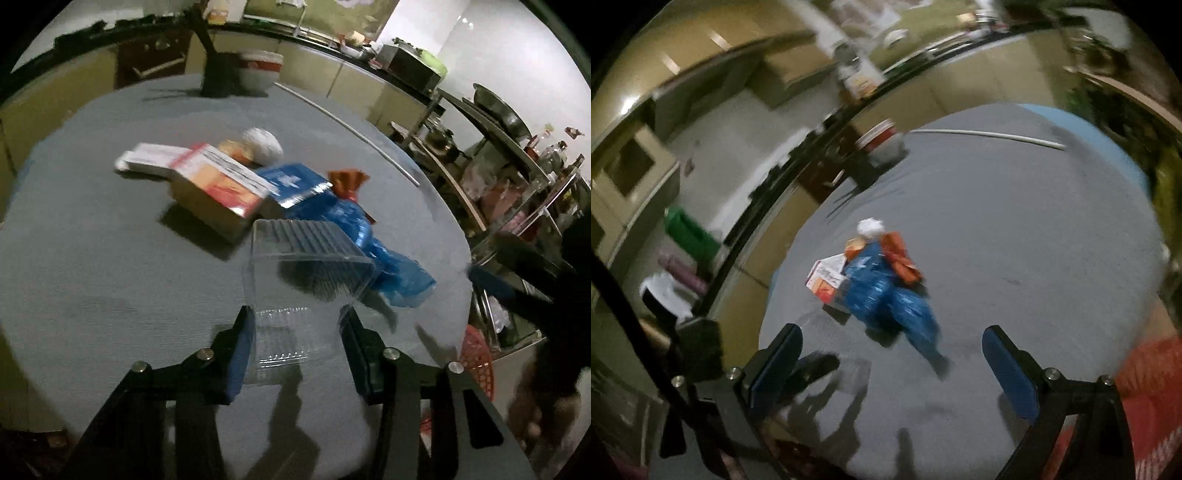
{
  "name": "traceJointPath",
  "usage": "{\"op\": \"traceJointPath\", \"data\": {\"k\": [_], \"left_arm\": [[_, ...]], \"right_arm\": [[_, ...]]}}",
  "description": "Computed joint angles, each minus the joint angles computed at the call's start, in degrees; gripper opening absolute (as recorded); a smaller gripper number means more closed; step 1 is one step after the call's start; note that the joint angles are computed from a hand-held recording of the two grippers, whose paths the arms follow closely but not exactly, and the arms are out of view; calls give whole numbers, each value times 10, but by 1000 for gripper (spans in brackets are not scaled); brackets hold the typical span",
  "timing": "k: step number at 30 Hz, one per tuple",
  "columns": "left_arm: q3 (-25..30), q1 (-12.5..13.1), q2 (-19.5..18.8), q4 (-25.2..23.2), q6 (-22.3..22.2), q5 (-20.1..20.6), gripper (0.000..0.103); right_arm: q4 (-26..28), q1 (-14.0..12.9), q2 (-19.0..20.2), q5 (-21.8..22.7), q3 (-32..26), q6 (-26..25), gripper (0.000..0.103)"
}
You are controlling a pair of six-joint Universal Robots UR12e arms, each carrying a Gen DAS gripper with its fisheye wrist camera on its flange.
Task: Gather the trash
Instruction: 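Grasp the clear plastic container with the left tool while the right tool grasps the blue bags, then carry the container and blue bags to the red basket and release both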
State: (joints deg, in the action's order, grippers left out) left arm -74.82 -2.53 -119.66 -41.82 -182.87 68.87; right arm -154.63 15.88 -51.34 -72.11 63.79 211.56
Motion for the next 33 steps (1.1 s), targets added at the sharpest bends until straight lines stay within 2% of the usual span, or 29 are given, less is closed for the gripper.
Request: {"op": "traceJointPath", "data": {"k": [3,7,9,11,12,14,15,18,20,28,33], "left_arm": [[-13,8,13,13,3,9,49],[-18,13,22,18,5,30,49],[-19,14,25,20,2,39,49],[-20,16,27,21,1,43,49],[-20,16,28,23,-1,45,49],[-21,16,28,22,-6,43,49],[-21,17,29,20,-7,40,49],[-22,14,30,21,-3,48,49],[-22,13,31,15,-3,44,49],[-18,-1,32,13,13,52,49],[-17,-13,33,11,34,48,49]], "right_arm": [[51,9,40,-9,-71,-42,99],[153,20,94,-21,-166,-104,99],[202,24,115,-24,-203,-122,99],[216,25,122,-22,-210,-134,99],[214,28,122,-25,-210,-139,95],[212,33,124,-34,-212,-156,62],[220,35,125,-36,-216,-164,56],[200,38,116,-52,-198,-165,52],[183,36,105,-40,-179,-158,50],[47,25,28,-26,-41,-97,49],[-31,13,-23,-35,42,-55,49]]}}
